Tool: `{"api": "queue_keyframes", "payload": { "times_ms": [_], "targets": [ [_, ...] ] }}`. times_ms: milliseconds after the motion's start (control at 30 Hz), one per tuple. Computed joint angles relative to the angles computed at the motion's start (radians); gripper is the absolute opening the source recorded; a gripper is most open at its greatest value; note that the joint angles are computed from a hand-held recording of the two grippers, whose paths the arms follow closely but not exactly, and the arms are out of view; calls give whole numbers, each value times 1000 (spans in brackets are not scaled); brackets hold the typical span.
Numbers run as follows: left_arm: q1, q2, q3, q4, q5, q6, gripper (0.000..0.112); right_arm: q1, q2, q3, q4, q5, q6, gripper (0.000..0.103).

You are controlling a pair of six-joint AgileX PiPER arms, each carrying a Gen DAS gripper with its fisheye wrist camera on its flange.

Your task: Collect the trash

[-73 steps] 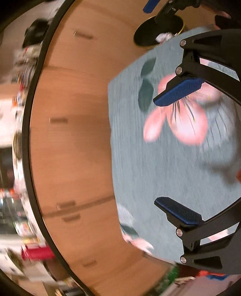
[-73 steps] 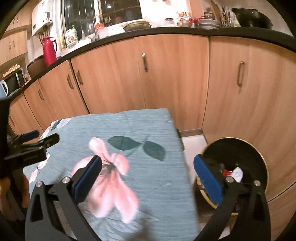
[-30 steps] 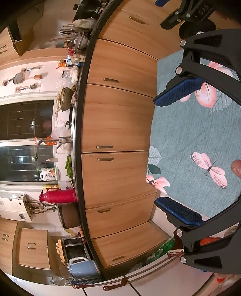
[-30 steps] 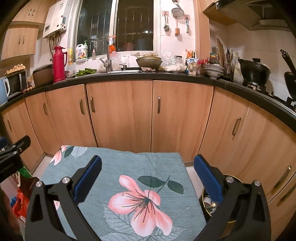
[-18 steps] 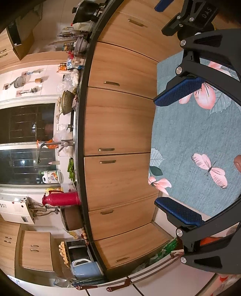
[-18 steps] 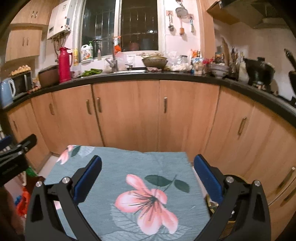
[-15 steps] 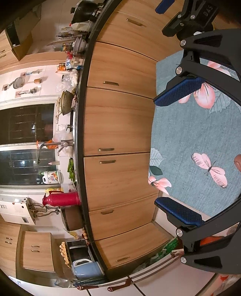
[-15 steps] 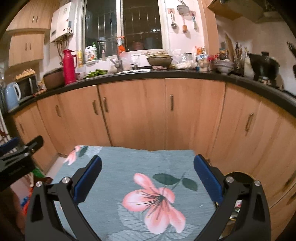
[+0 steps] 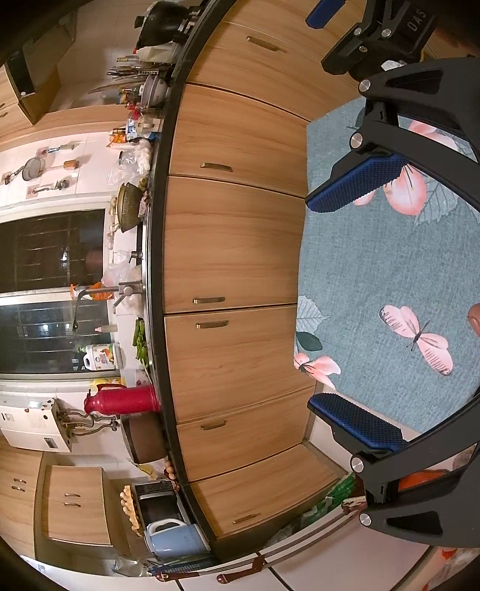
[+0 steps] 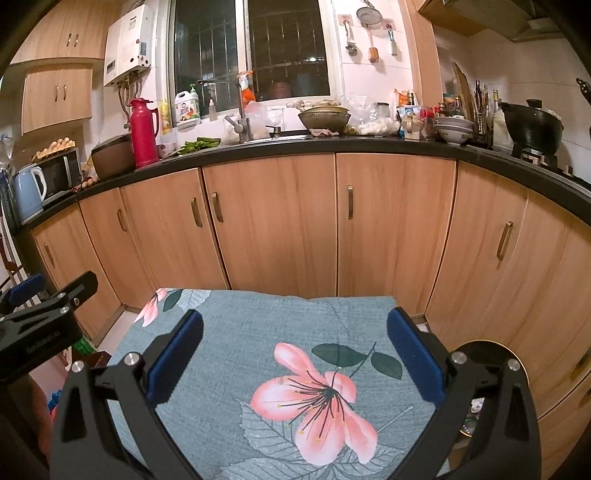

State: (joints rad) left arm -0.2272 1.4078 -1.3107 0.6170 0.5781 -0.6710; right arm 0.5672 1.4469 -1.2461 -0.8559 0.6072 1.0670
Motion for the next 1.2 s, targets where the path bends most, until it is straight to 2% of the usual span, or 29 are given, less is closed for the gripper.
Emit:
{"api": "queue_keyframes", "payload": {
  "times_ms": [233,400,967,1200],
  "targets": [
    [-1,-8,28,21,-32,-15,95,-13,-6,12,-6,-8,1,100],
    [26,-21,45,-70,-69,61,95,-20,-13,20,-10,-9,3,100],
    [10,-34,48,-5,-57,9,95,3,-23,20,-70,34,29,100],
    [24,-54,51,-73,-71,82,95,26,-29,13,-106,53,48,100]
  ]
}}
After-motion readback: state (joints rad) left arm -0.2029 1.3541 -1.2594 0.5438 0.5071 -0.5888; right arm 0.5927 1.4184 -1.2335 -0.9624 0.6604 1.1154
